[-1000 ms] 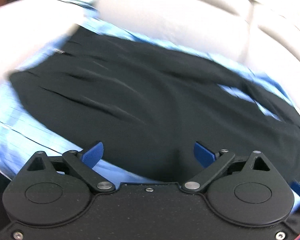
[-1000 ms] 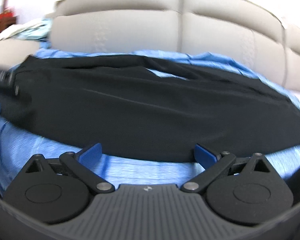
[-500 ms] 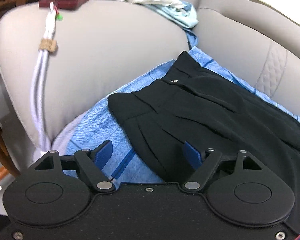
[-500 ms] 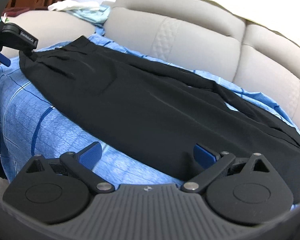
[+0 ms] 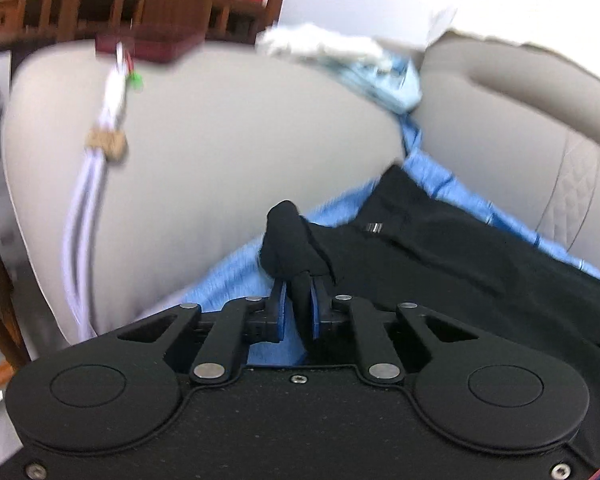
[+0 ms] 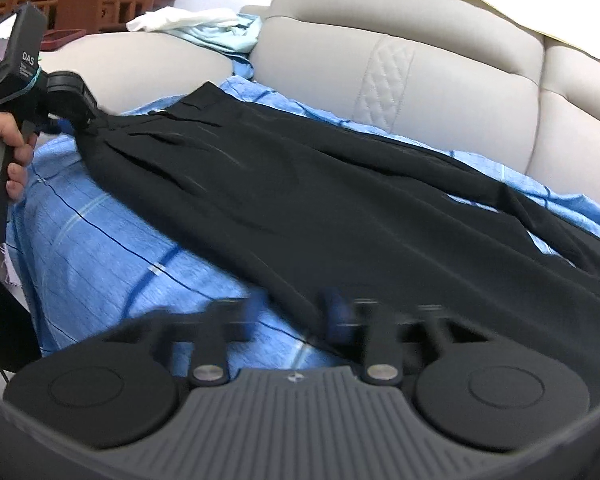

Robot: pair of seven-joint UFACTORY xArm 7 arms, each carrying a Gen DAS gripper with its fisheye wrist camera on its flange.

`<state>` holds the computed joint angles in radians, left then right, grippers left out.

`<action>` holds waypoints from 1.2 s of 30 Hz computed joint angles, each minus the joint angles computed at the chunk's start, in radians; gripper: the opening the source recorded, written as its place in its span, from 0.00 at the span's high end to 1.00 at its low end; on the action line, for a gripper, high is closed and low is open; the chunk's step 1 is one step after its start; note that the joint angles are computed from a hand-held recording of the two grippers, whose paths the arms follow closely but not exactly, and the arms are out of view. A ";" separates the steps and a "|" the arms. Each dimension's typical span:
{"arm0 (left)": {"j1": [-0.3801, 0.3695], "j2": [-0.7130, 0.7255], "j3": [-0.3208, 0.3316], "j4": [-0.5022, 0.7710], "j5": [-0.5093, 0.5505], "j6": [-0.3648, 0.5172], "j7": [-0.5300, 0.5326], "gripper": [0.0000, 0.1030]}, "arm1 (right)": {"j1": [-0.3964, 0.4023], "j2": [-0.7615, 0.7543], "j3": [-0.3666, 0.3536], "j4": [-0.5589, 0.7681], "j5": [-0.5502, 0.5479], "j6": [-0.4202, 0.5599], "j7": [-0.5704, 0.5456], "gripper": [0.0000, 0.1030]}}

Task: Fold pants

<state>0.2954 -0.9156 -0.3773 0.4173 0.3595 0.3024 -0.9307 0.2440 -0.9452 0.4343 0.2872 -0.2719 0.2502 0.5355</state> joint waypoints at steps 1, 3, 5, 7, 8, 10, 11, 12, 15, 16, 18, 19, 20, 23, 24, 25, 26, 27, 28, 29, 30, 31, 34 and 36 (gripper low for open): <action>0.018 -0.030 -0.020 -0.005 0.019 -0.001 -0.003 0.89 | 0.013 0.006 -0.010 0.009 0.003 0.010 -0.009 0.86; 0.041 -0.086 -0.048 -0.012 0.047 0.011 -0.003 0.89 | 0.054 0.002 -0.039 0.023 0.017 0.042 -0.031 0.88; 0.041 -0.118 -0.051 -0.021 0.063 0.025 0.012 0.89 | 0.100 -0.018 -0.071 0.025 0.040 0.073 -0.052 0.88; 0.015 -0.120 -0.035 -0.024 0.059 0.062 0.039 0.89 | 0.146 -0.030 -0.103 0.025 0.070 0.103 -0.077 0.88; 0.007 -0.107 -0.029 -0.021 0.054 0.077 0.047 0.88 | 0.159 -0.033 -0.111 0.023 0.081 0.112 -0.087 0.88; -0.028 -0.092 -0.009 -0.020 0.042 0.128 0.069 0.87 | 0.175 -0.018 -0.124 0.023 0.102 0.118 -0.103 0.88; -0.039 -0.083 -0.002 -0.017 0.037 0.147 0.074 0.85 | 0.182 -0.012 -0.130 0.023 0.114 0.122 -0.108 0.88; -0.042 -0.083 -0.001 -0.017 0.037 0.160 0.070 0.82 | 0.190 -0.008 -0.139 0.023 0.128 0.128 -0.112 0.88; -0.010 -0.143 -0.034 -0.013 0.079 0.190 0.041 0.64 | 0.251 -0.006 -0.223 0.035 0.189 0.164 -0.169 0.75; 0.004 -0.161 -0.045 -0.005 0.098 0.190 0.034 0.47 | 0.264 -0.018 -0.248 0.035 0.217 0.176 -0.181 0.59; -0.003 -0.164 -0.024 0.007 0.112 0.159 0.046 0.39 | 0.281 -0.035 -0.313 0.047 0.275 0.199 -0.215 0.47; -0.027 -0.147 0.003 0.021 0.105 0.138 0.072 0.36 | 0.269 -0.046 -0.329 0.052 0.296 0.210 -0.222 0.37; -0.053 -0.118 0.028 0.041 0.092 0.126 0.100 0.31 | 0.250 -0.052 -0.346 0.063 0.313 0.219 -0.229 0.33; -0.118 0.007 0.084 0.138 0.024 0.115 0.167 0.28 | 0.152 -0.040 -0.385 0.117 0.344 0.253 -0.243 0.26; -0.141 0.068 0.100 0.191 -0.002 0.128 0.193 0.27 | 0.109 -0.024 -0.389 0.141 0.346 0.260 -0.241 0.24; -0.157 0.122 0.110 0.237 -0.023 0.137 0.211 0.25 | 0.060 0.010 -0.397 0.179 0.345 0.274 -0.238 0.19; -0.170 0.180 0.118 0.289 -0.044 0.144 0.223 0.20 | 0.018 0.053 -0.407 0.225 0.345 0.296 -0.235 0.16; -0.182 0.244 0.124 0.349 -0.063 0.154 0.233 0.18 | -0.012 0.098 -0.420 0.266 0.350 0.309 -0.238 0.15; -0.190 0.306 0.126 0.408 -0.076 0.169 0.239 0.18 | -0.033 0.153 -0.445 0.315 0.361 0.315 -0.247 0.13; -0.202 0.372 0.129 0.472 -0.087 0.186 0.246 0.17 | -0.048 0.210 -0.469 0.365 0.378 0.314 -0.258 0.10; -0.215 0.446 0.133 0.546 -0.095 0.209 0.253 0.16 | -0.063 0.282 -0.492 0.428 0.397 0.316 -0.267 0.08; -0.225 0.515 0.136 0.613 -0.098 0.232 0.253 0.13 | -0.076 0.344 -0.504 0.483 0.413 0.326 -0.273 0.05; -0.253 0.735 0.137 0.843 -0.089 0.337 0.206 0.12 | -0.110 0.585 -0.536 0.713 0.465 0.424 -0.298 0.00; -0.272 0.877 0.136 1.000 -0.051 0.430 0.144 0.12 | -0.150 0.761 -0.523 0.906 0.461 0.527 -0.253 0.00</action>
<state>0.0231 -0.0382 -0.2410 1.4174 0.3088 0.7320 -0.7868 0.0936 -0.1838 -0.0883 1.1935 0.1888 0.7775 0.2826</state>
